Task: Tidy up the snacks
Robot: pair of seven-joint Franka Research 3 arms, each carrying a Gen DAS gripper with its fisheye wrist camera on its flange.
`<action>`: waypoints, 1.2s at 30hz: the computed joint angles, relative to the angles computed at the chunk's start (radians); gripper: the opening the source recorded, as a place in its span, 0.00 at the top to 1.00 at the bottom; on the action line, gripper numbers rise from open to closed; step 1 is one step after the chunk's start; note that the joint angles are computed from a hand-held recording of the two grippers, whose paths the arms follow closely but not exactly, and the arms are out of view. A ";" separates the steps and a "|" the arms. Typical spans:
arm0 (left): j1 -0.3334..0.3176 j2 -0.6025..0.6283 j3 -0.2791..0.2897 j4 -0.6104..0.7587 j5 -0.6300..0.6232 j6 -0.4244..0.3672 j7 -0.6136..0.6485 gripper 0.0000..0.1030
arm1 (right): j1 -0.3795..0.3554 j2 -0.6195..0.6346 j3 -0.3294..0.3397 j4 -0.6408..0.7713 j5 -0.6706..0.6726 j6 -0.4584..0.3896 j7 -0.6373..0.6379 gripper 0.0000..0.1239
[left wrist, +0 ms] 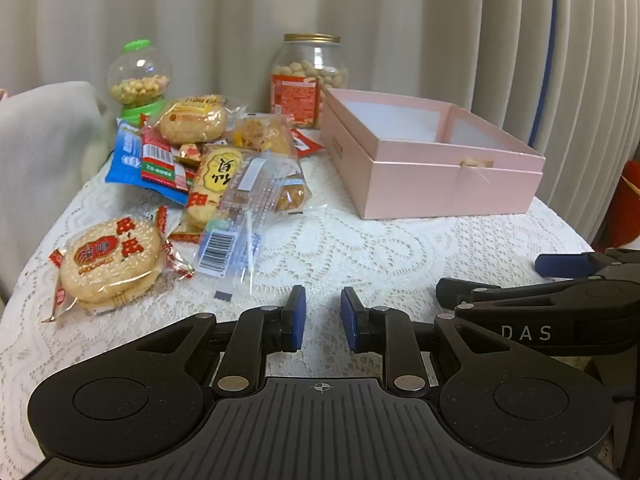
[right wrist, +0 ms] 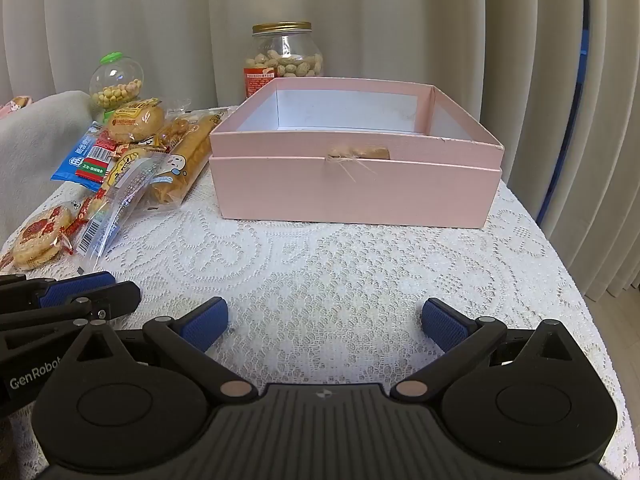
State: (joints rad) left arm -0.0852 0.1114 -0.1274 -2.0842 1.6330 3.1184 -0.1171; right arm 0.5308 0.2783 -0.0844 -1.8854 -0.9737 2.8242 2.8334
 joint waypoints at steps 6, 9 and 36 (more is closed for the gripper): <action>0.000 0.000 0.001 -0.001 -0.005 0.002 0.004 0.76 | 0.000 0.000 0.001 0.000 0.006 -0.004 -0.007 0.17; -0.001 -0.001 0.001 -0.001 -0.004 0.000 0.005 0.76 | 0.001 0.000 0.000 -0.001 0.005 -0.002 -0.006 0.17; -0.004 0.001 0.002 0.000 -0.007 -0.008 0.015 0.76 | 0.002 0.001 -0.001 0.001 0.006 -0.004 -0.008 0.17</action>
State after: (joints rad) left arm -0.0893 0.1122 -0.1256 -2.0847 1.6256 3.1105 -0.1025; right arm 0.5327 0.2797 -0.0852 -1.8846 -0.9677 2.8205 2.8255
